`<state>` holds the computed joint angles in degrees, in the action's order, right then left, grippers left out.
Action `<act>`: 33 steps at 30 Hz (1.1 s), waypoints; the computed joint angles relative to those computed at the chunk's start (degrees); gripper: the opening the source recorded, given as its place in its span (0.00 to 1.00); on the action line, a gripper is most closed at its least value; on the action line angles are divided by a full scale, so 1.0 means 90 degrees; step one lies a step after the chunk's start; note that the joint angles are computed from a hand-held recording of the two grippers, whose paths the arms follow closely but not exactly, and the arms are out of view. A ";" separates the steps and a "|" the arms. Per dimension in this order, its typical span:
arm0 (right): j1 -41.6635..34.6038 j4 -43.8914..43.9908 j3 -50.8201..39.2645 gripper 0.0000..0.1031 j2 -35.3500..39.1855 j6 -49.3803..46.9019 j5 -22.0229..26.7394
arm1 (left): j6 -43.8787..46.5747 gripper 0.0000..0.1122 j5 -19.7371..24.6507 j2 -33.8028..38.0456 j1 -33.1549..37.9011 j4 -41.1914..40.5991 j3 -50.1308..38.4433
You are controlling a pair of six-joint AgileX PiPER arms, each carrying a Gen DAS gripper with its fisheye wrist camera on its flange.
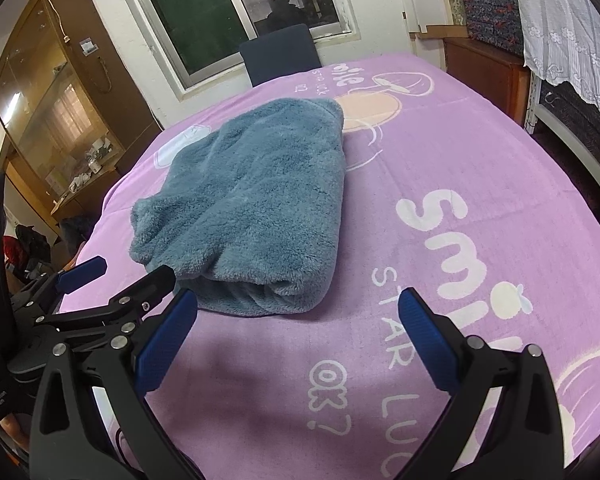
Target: Fold large clothes
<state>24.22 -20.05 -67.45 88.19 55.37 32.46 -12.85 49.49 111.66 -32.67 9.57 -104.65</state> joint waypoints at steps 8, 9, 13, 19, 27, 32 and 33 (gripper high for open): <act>0.0000 -0.0043 -0.0032 0.96 0.0005 0.0017 0.0023 | -0.0016 0.89 -0.0005 0.0019 -0.0005 0.0005 0.0005; -0.0001 -0.0049 -0.0033 0.96 0.0005 0.0018 0.0025 | -0.0027 0.89 -0.0002 0.0016 -0.0012 0.0015 0.0007; -0.0019 -0.0009 -0.0043 0.96 0.0013 -0.0022 0.0018 | -0.0020 0.89 0.0030 0.0030 -0.0012 0.0005 -0.0024; -0.0024 -0.0014 -0.0047 0.96 0.0015 -0.0028 0.0024 | 0.0094 0.89 0.0130 0.0081 0.0043 -0.0175 -0.0118; -0.0019 0.0001 -0.0076 0.96 0.0004 -0.0041 0.0079 | -0.0014 0.88 0.0089 0.0036 0.0014 0.0054 -0.0040; 0.0012 0.0003 -0.0108 0.96 0.0009 -0.0075 0.0090 | -0.0303 0.88 0.0030 -0.0045 -0.0094 0.0431 0.0054; 0.0022 -0.0009 -0.0118 0.96 0.0015 -0.0057 0.0094 | -0.0289 0.88 0.0050 -0.0036 -0.0091 0.0407 0.0034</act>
<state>24.42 -20.12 -68.51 88.32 54.86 33.31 -15.46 49.94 111.33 -33.49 13.23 -104.35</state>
